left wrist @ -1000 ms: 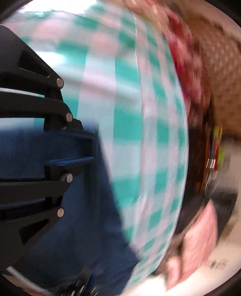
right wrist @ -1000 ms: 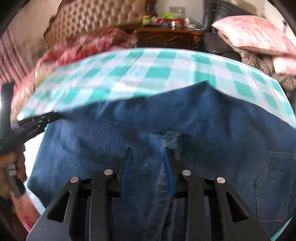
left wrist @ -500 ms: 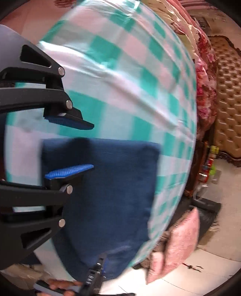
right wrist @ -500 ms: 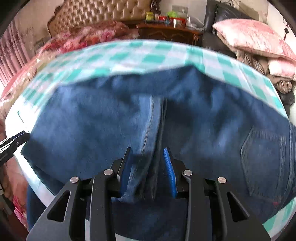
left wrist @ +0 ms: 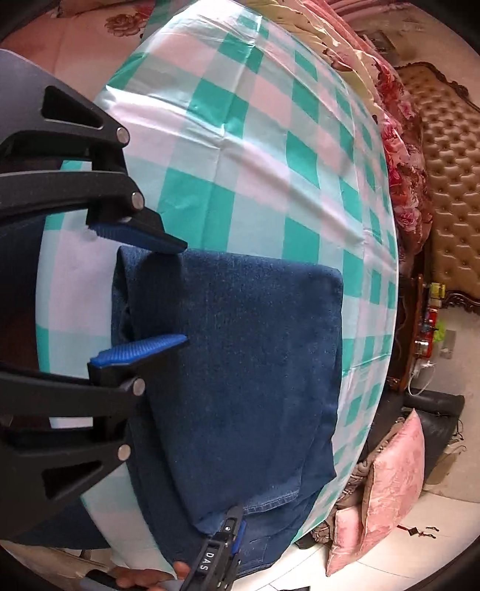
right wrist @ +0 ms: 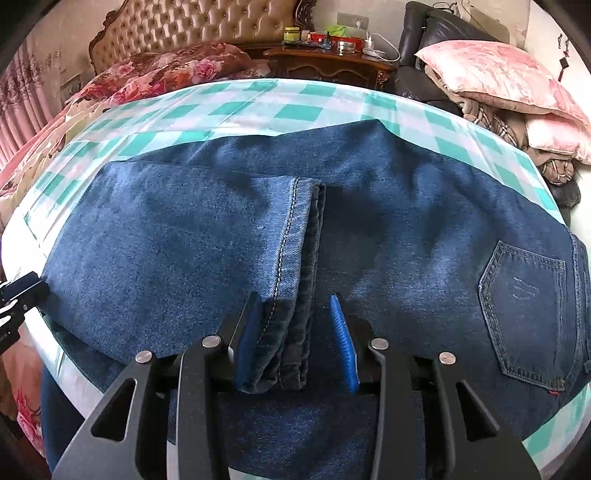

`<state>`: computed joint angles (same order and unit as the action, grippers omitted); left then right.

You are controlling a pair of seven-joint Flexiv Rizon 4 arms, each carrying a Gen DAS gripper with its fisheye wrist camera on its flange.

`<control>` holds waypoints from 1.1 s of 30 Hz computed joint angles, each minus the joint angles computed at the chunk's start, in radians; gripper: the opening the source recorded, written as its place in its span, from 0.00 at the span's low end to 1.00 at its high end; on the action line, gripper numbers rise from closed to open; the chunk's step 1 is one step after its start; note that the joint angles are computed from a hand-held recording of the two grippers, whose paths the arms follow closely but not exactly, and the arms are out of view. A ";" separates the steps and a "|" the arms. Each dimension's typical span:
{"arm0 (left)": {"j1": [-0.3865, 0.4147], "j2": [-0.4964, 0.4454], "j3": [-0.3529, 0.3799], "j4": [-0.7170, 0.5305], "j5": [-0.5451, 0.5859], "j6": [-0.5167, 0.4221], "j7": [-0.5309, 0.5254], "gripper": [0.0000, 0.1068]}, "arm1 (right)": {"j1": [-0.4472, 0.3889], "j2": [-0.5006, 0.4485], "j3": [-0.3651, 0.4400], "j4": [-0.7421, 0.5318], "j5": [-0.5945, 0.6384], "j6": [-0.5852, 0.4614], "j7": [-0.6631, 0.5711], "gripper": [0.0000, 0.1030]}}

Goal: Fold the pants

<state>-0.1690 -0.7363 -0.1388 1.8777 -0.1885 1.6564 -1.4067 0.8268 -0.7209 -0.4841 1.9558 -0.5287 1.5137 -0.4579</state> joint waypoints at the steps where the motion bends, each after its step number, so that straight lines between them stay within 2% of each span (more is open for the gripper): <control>1: 0.016 0.004 -0.028 0.011 -0.035 0.023 0.027 0.44 | 0.003 -0.001 -0.004 0.001 0.002 0.002 0.004 0.37; 2: 0.004 0.012 -0.024 0.017 -0.042 0.070 0.026 0.57 | 0.008 -0.002 -0.009 0.002 0.002 0.002 0.005 0.38; 4: -0.069 0.016 0.045 0.008 -0.031 0.182 0.000 0.80 | 0.021 -0.005 -0.023 0.002 0.000 -0.004 0.010 0.41; 5: -0.075 0.016 0.044 0.001 -0.020 0.203 -0.012 0.85 | 0.030 -0.005 -0.033 0.003 -0.002 -0.013 0.015 0.45; 7: -0.038 0.006 -0.015 -0.050 0.043 0.162 -0.023 0.87 | 0.044 -0.006 -0.050 0.004 -0.009 -0.029 0.032 0.51; 8: -0.051 -0.002 -0.008 -0.078 0.041 0.128 -0.009 0.87 | 0.045 -0.006 -0.053 0.005 -0.012 -0.034 0.041 0.55; 10: -0.119 -0.028 0.055 -0.148 0.024 0.063 0.026 0.87 | 0.040 -0.004 -0.051 0.007 -0.014 -0.038 0.064 0.62; 12: -0.145 -0.064 0.074 -0.209 0.036 0.051 0.046 0.87 | 0.030 -0.004 -0.048 0.010 -0.015 -0.034 0.083 0.68; 13: -0.181 -0.085 0.114 -0.255 0.020 0.009 0.055 0.87 | 0.035 -0.005 -0.057 0.014 -0.020 -0.033 0.092 0.71; 15: -0.188 -0.111 0.113 -0.320 -0.025 -0.106 0.096 0.80 | 0.037 -0.006 -0.062 0.014 -0.029 -0.038 0.100 0.74; 16: -0.203 -0.128 0.135 -0.360 -0.032 -0.169 0.079 0.65 | 0.040 -0.005 -0.065 0.013 -0.034 -0.052 0.106 0.77; 17: -0.229 -0.156 0.190 -0.430 0.020 -0.252 0.002 0.52 | 0.043 -0.004 -0.067 0.011 -0.042 -0.063 0.114 0.80; 18: -0.259 -0.186 0.240 -0.483 0.009 -0.302 -0.011 0.49 | 0.046 -0.003 -0.071 0.010 -0.052 -0.077 0.125 0.81; 20: -0.256 -0.228 0.261 -0.559 0.024 -0.369 -0.045 0.36 | 0.050 0.000 -0.073 0.005 -0.072 -0.113 0.158 0.85; 22: -0.224 -0.256 0.243 -0.611 0.020 -0.422 -0.069 0.36 | 0.044 0.005 -0.068 0.005 -0.095 -0.124 0.180 0.85; 25: -0.164 -0.276 0.186 -0.647 0.024 -0.440 -0.072 0.37 | 0.062 0.002 -0.100 0.015 -0.156 -0.114 0.221 0.86; 27: -0.176 -0.287 0.228 -0.678 0.060 -0.445 -0.127 0.37 | 0.061 0.005 -0.104 0.020 -0.184 -0.111 0.248 0.86; 28: -0.168 -0.288 0.219 -0.682 0.067 -0.447 -0.135 0.37 | 0.049 0.008 -0.091 0.017 -0.190 -0.115 0.254 0.86; 31: -0.144 -0.274 0.185 -0.660 0.082 -0.424 -0.147 0.35 | -0.008 0.034 -0.022 -0.001 -0.202 -0.156 0.238 0.86; 33: -0.103 -0.240 0.119 -0.595 0.067 -0.364 -0.129 0.35 | 0.005 0.047 -0.044 0.002 -0.252 -0.149 0.267 0.86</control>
